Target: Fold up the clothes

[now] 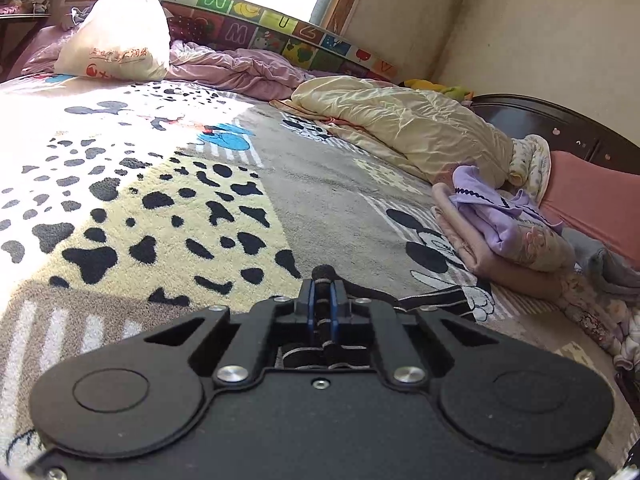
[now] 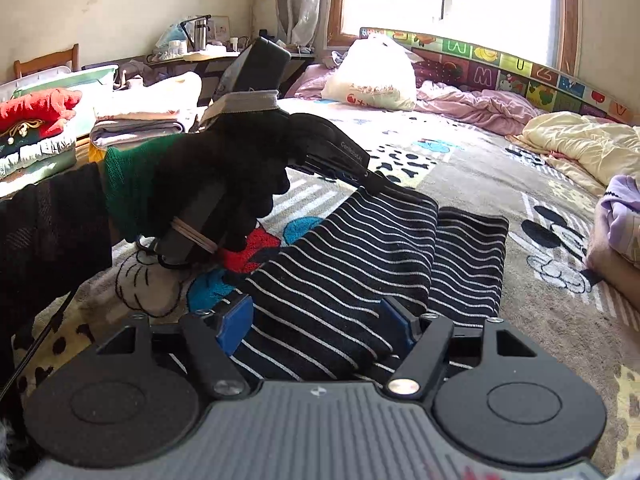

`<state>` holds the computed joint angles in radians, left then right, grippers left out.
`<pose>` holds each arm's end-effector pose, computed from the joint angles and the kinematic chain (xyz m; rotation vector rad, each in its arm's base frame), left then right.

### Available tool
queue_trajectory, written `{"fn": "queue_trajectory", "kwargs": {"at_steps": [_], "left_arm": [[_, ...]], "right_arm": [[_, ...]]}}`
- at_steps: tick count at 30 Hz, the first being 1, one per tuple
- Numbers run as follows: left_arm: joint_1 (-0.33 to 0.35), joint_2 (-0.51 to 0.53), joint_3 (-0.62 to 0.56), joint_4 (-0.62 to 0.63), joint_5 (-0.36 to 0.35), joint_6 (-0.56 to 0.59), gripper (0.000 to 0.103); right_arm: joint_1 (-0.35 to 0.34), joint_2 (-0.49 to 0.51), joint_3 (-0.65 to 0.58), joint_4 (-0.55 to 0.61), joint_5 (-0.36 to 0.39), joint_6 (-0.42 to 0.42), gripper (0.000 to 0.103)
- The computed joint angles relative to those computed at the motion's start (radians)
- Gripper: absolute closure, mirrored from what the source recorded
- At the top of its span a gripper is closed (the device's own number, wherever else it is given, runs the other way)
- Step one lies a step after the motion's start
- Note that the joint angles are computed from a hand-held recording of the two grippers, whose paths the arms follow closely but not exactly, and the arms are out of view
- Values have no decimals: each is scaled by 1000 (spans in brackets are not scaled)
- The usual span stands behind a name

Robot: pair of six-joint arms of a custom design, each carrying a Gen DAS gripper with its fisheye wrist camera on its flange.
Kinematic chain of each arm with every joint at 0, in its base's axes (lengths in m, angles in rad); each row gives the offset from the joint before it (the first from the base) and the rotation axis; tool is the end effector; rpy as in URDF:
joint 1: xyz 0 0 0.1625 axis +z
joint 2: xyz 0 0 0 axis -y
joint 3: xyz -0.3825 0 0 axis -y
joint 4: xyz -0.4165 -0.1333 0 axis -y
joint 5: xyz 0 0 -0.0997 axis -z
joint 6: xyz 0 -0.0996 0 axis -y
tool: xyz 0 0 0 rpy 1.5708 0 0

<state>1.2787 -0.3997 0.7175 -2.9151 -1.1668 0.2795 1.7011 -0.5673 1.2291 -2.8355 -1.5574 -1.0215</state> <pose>-0.0877 -0.8904 0.2191 0.4147 2.4031 -1.3685 0.2361 -0.7656 0.0866 1.5225 -2.3341 0.7899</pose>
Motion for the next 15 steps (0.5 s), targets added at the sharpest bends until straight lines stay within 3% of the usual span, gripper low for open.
{"fn": "queue_trajectory", "kwargs": {"at_steps": [2,4,7,9,13,15], "left_arm": [[-2,23,-30,33,44,8,97],[-4,34,-44,54,66,17,95],[-13,20,-23,0,82,48,77],[-13,5,-5,-15,75,57,77],[-8,-16,21,24,-8,82,77],[-12,14,-22,87,28,80,77]], "right_arm": [[9,9,-6,23,-17,-26,25],[14,33,-33,68,-60,-32,24],[16,42,-40,76,-65,-22,23],[19,34,-34,62,-55,-18,24],[25,46,-48,8,-52,-18,24],[24,70,-87,10,-65,2,24]]}}
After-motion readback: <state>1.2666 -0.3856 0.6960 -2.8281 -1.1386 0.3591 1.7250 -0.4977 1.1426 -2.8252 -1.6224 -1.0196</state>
